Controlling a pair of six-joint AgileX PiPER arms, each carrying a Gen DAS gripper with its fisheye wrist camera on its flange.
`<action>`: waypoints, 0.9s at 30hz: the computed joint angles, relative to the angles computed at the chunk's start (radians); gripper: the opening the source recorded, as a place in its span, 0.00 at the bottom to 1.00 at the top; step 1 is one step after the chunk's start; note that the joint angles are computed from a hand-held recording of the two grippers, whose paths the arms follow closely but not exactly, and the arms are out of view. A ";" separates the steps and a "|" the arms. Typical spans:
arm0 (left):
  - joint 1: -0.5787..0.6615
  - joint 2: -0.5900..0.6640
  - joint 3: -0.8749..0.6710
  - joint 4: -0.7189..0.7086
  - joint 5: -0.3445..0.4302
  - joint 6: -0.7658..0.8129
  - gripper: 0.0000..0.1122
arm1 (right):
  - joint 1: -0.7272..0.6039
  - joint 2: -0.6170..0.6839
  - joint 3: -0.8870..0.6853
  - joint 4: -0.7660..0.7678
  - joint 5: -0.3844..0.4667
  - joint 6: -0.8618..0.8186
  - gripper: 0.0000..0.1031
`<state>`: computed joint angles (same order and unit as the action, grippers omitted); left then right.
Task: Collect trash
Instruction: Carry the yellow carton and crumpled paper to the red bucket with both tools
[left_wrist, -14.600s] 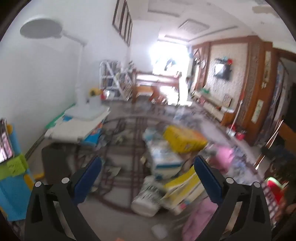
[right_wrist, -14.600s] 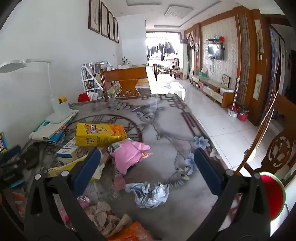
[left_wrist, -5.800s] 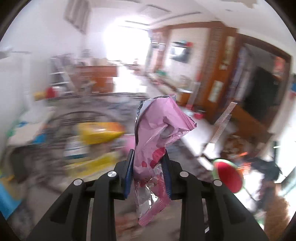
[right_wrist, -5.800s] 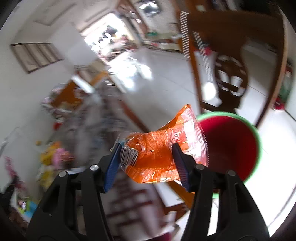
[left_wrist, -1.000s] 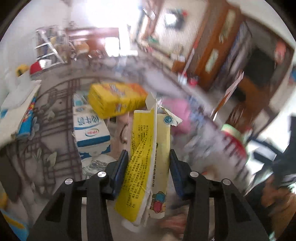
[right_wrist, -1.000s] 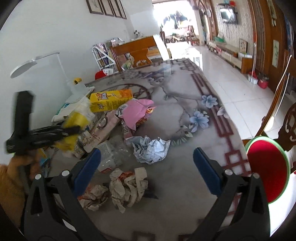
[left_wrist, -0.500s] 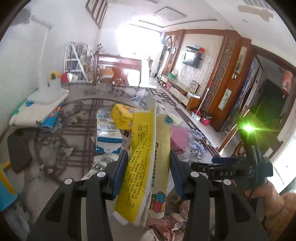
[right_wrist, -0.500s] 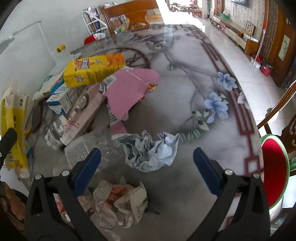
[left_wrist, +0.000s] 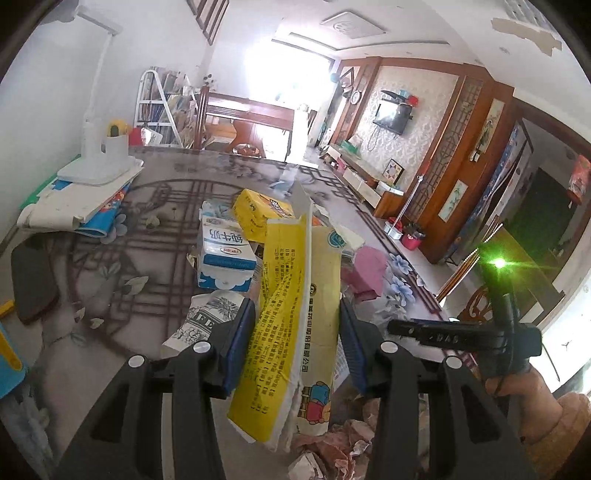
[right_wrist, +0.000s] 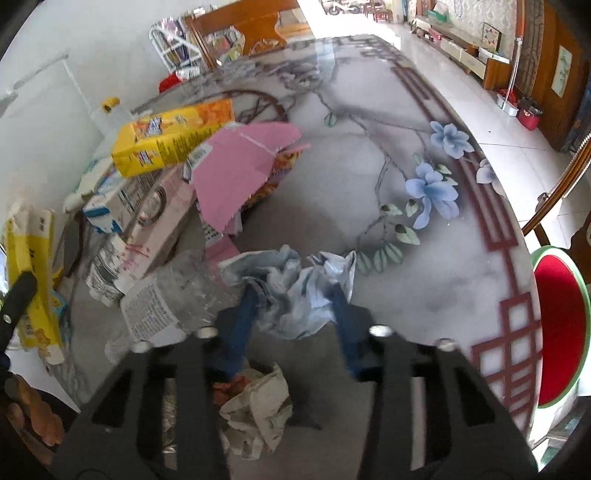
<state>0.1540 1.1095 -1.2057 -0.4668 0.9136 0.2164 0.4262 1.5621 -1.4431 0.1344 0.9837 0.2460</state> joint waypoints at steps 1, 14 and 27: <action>-0.004 -0.004 0.004 0.006 -0.007 0.000 0.38 | -0.006 -0.014 0.013 0.005 -0.010 0.003 0.29; -0.216 -0.070 -0.025 0.207 -0.005 -0.224 0.38 | -0.205 -0.302 0.182 0.235 -0.082 -0.114 0.26; -0.753 0.193 -0.248 0.450 -0.064 -0.563 0.39 | -0.776 -0.537 0.241 0.554 0.148 -0.501 0.26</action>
<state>-0.5988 1.3028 -1.4532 -0.0170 0.8500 -0.3464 -0.3503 1.0246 -1.2017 0.6883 1.1321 -0.2546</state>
